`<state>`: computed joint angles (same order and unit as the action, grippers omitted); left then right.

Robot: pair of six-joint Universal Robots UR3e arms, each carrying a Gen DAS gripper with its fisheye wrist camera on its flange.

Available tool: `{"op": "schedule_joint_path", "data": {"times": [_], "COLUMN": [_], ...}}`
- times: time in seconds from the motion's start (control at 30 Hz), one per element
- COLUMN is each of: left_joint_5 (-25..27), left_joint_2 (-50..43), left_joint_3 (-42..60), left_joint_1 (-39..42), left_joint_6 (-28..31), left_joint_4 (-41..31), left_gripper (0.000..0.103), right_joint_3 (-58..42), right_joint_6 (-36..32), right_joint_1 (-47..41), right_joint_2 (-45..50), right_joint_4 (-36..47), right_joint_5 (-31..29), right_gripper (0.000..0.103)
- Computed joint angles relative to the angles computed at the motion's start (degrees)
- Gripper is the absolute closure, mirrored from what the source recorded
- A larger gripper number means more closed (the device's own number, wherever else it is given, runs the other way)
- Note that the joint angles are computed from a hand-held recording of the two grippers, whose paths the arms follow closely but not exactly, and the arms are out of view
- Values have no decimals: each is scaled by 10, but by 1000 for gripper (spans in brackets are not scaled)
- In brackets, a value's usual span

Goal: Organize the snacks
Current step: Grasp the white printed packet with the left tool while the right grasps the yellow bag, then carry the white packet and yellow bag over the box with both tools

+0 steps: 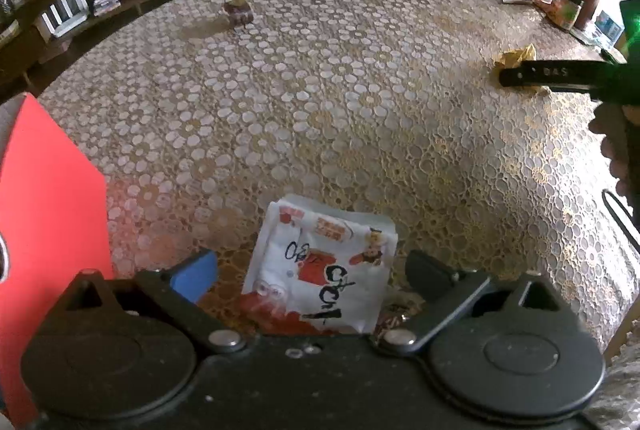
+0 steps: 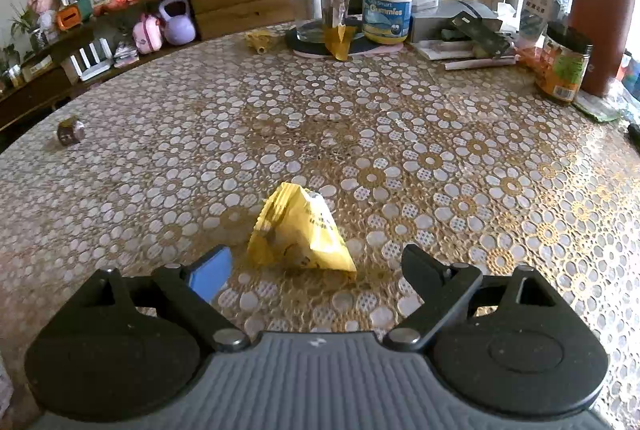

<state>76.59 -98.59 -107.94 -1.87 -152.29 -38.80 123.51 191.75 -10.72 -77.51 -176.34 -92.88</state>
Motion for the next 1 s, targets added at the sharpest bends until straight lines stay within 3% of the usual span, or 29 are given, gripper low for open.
{"op": "schedule_joint_path", "data": {"times": [0.13, 0.3, 0.4, 0.63, 1.0], "left_joint_5": [4, -20, -20, -20, -28], "left_joint_2": [-11, -8, -4, 2, 45], "left_joint_3": [0, -5, -12, -19, -38], "left_joint_1": [-1, 11, 10, 11, 28], "left_joint_6": [-1, 5, 3, 1, -4], "left_joint_4": [5, -1, 6, 12, -5], "left_gripper": [18, 28, 29, 32, 34], "right_joint_3": [-8, -13, -14, 11, 64], "right_joint_6": [1, -2, -2, 7, 18], "right_joint_1": [12, 20, 24, 33, 72], "right_joint_2": [23, 32, 32, -3, -161], "right_joint_4": [-30, -45, -43, -31, 69], "right_joint_5": [-22, -40, -51, -62, -44], "right_gripper": [16, 44, 53, 60, 63]}}
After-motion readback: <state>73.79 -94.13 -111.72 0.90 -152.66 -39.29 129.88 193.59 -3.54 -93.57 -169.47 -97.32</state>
